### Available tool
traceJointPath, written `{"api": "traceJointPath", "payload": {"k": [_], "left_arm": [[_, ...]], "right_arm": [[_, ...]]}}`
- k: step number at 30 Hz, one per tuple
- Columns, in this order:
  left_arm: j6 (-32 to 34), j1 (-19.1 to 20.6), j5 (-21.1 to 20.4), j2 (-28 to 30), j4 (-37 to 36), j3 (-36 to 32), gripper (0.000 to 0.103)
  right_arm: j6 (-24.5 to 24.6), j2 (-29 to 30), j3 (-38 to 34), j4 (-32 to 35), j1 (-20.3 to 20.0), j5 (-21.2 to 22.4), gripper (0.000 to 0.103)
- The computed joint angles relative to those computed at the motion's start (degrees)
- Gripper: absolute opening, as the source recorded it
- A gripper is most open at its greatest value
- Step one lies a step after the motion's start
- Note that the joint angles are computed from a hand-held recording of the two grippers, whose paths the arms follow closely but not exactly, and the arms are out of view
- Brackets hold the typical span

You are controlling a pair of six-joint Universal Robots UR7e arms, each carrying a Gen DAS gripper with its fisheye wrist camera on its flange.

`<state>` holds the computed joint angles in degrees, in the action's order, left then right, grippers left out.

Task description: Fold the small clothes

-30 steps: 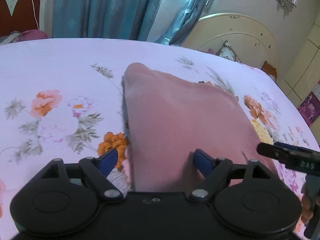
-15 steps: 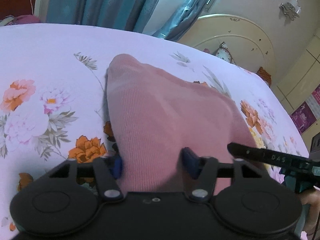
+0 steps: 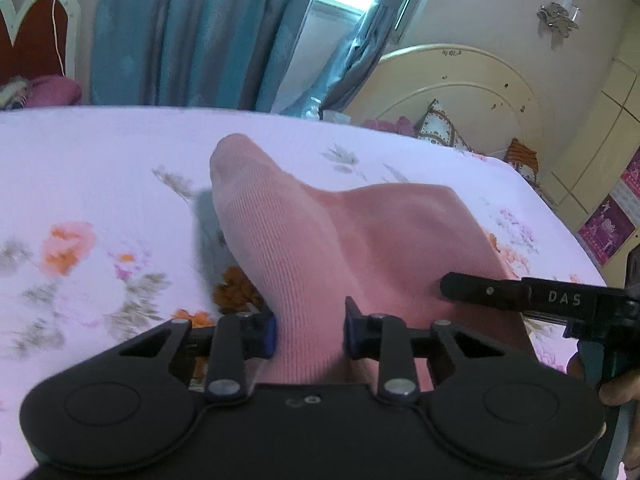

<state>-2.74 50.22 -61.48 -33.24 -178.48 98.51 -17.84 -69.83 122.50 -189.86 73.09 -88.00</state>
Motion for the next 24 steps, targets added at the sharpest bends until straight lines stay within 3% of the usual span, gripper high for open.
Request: {"api": "traceJointPath", "payload": {"k": [9, 17, 24], "left_arm": [[4.98, 2.54, 1.25, -11.42, -1.00, 7.72, 0.029], [14.07, 10.77, -1.93, -23.26, 1.24, 12.10, 0.029], [19.99, 17.77, -1.97, -28.53, 6.41, 9.67, 0.029]], "right_arm": [[6.17, 7.47, -1.29, -5.30, 9.80, -3.20, 0.019], [14.29, 23.92, -9.65, -12.19, 21.84, -10.73, 0.019], [18.87, 37.95, -21.90, -10.65, 27.02, -13.30, 0.019]]}}
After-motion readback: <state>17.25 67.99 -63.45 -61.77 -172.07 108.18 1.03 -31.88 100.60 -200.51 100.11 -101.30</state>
